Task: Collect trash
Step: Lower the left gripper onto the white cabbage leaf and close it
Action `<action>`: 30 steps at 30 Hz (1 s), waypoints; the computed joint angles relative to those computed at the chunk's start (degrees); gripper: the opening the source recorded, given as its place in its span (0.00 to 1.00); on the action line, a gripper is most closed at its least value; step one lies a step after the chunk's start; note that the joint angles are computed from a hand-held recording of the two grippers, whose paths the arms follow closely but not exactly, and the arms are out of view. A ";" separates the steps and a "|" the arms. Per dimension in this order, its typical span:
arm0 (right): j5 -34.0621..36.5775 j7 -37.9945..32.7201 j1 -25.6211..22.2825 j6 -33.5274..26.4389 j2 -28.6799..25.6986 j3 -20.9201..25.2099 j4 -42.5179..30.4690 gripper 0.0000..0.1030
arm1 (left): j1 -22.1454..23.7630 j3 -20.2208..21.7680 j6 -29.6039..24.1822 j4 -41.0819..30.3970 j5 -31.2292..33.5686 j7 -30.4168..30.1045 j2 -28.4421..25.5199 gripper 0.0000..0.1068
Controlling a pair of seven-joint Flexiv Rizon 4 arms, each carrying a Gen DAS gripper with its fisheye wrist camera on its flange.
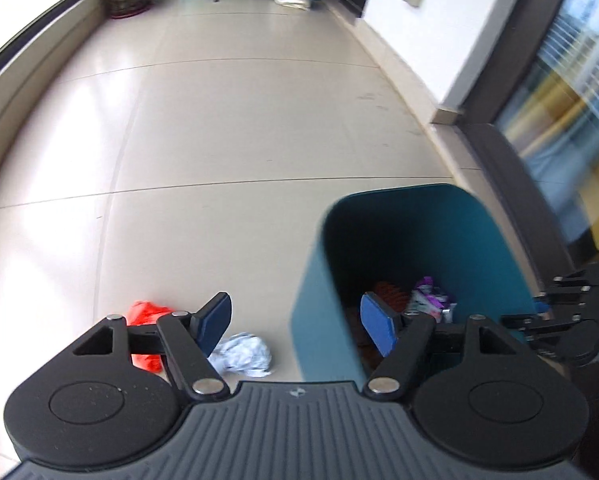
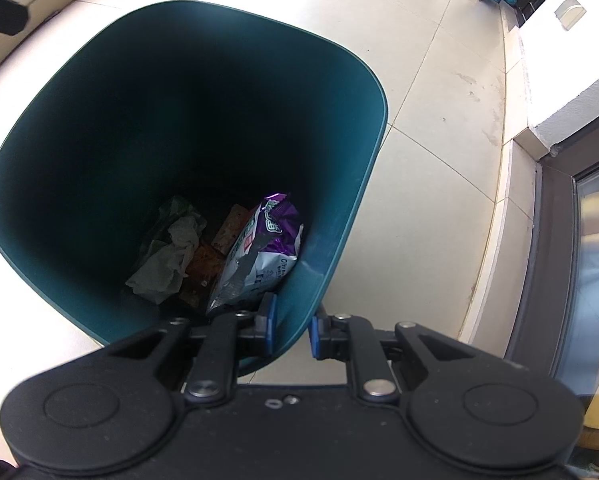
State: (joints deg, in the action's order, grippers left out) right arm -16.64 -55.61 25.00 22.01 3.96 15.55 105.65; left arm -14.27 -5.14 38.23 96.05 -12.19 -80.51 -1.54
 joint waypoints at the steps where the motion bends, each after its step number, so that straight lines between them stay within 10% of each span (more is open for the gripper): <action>1: 0.00 0.00 0.01 -0.04 -0.04 -0.01 -0.04 0.15 | 0.31 0.48 0.35 0.69 0.48 -0.49 0.23 0.67; 30: -0.37 2.15 0.57 -2.65 -1.67 -0.14 -1.56 0.15 | 9.08 8.74 18.33 21.58 17.09 -25.50 -12.14 0.77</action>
